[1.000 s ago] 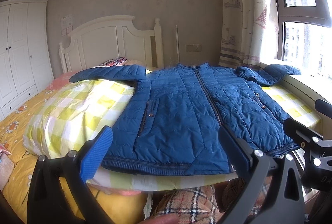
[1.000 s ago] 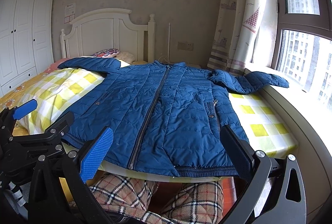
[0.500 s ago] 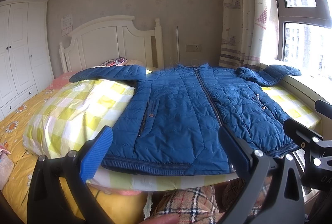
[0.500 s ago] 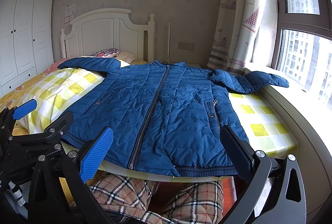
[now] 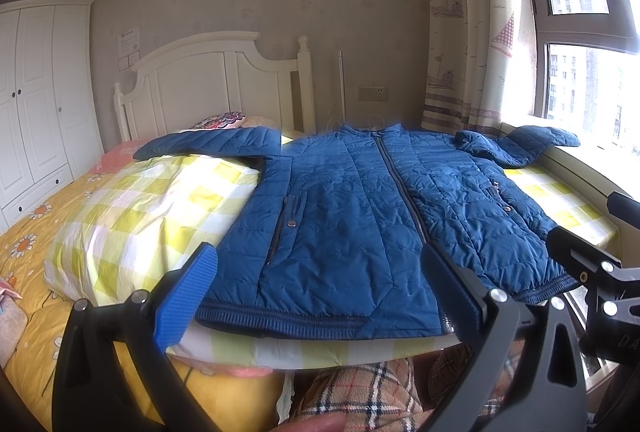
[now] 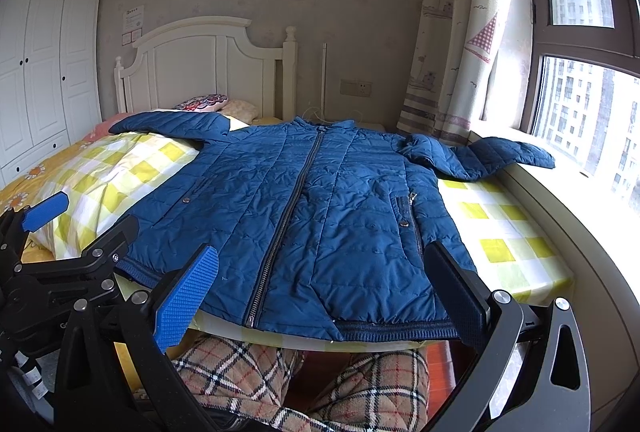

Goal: Fold large clothes

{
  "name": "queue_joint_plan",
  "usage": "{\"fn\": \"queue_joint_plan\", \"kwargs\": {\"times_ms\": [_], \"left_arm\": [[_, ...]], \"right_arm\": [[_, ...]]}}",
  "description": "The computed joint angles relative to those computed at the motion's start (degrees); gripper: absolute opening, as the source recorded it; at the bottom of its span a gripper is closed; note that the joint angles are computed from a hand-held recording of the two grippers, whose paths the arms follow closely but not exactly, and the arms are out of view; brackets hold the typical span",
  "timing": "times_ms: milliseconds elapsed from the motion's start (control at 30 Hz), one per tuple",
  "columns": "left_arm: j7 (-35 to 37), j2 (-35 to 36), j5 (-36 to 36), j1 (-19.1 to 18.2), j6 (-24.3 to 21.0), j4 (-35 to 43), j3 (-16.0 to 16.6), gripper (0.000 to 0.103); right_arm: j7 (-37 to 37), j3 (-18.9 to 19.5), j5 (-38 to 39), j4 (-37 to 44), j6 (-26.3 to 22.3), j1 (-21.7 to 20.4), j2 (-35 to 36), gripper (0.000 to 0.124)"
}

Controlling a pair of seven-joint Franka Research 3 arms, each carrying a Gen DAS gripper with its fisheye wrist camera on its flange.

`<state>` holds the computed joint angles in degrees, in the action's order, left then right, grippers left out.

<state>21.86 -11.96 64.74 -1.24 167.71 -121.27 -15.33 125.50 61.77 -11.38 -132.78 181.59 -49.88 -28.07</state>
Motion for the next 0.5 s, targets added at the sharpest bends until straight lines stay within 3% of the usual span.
{"fn": "queue_joint_plan", "kwargs": {"times_ms": [500], "left_arm": [[0.79,-0.16,-0.84,-0.01,-0.01,0.07,0.04,0.101]], "right_arm": [[0.39,-0.26,-0.66,0.30,-0.77,0.09,0.47,0.099]]}}
